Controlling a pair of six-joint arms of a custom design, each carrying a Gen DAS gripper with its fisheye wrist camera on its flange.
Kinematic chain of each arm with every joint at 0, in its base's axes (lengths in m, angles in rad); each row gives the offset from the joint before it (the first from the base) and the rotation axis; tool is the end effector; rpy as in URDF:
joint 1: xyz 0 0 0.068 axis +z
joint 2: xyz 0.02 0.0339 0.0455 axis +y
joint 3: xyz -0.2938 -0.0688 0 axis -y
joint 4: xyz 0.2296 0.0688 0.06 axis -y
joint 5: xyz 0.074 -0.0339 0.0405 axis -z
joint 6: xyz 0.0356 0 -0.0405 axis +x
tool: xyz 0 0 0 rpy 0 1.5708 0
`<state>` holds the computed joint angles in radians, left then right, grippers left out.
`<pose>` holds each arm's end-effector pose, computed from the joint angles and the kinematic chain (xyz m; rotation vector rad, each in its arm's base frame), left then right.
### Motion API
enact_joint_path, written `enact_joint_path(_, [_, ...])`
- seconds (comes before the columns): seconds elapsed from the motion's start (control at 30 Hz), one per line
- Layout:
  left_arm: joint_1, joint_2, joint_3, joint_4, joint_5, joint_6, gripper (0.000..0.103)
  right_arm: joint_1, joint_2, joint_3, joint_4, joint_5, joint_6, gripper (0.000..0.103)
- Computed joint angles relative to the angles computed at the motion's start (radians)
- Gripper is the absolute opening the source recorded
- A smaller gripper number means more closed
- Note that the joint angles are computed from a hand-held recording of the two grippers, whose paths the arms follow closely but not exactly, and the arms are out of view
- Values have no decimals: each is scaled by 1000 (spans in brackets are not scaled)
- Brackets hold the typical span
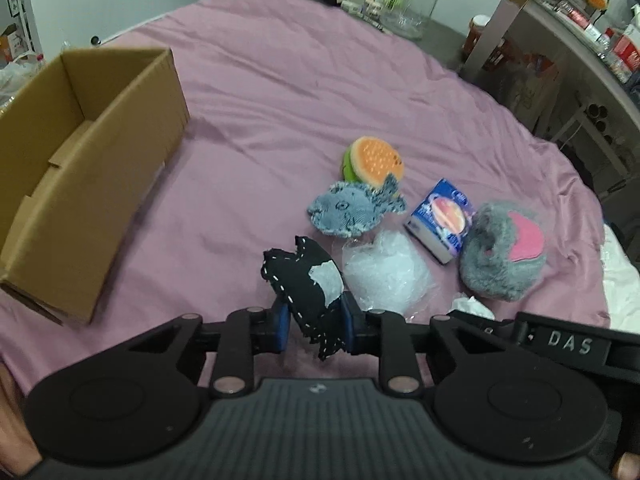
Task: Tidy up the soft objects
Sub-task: 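Carry the black patch in the left gripper while the right gripper carries the white bundle toward the box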
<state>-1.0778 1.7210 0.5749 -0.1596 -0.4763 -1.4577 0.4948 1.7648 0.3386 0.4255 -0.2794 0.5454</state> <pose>0.1284 -0.2045 0.1176 -0.5751 2.5443 -0.1429 0.1956 0.1167 0.0921 -0.0428 2.6943 0.7206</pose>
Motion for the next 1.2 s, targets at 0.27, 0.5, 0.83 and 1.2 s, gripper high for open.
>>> enact_joint_path(0.27, [-76, -160, 20, -189, -84, -65, 25, 123, -199, -20, -78, 160, 95, 42])
enact_joint_path(0.5, [-149, -308, 36, -394, -168, -134, 25, 294, -346, 16, -202, 354, 175, 42])
enact_joint_path(0.83, [-211, -505, 34, -641, -253, -217, 25, 511, -395, 125, -321, 584, 257, 42])
enact_joint_path(1.2, [-191, -721, -18, -802, -284, -238, 25, 633, -293, 277, -370, 691, 289, 42])
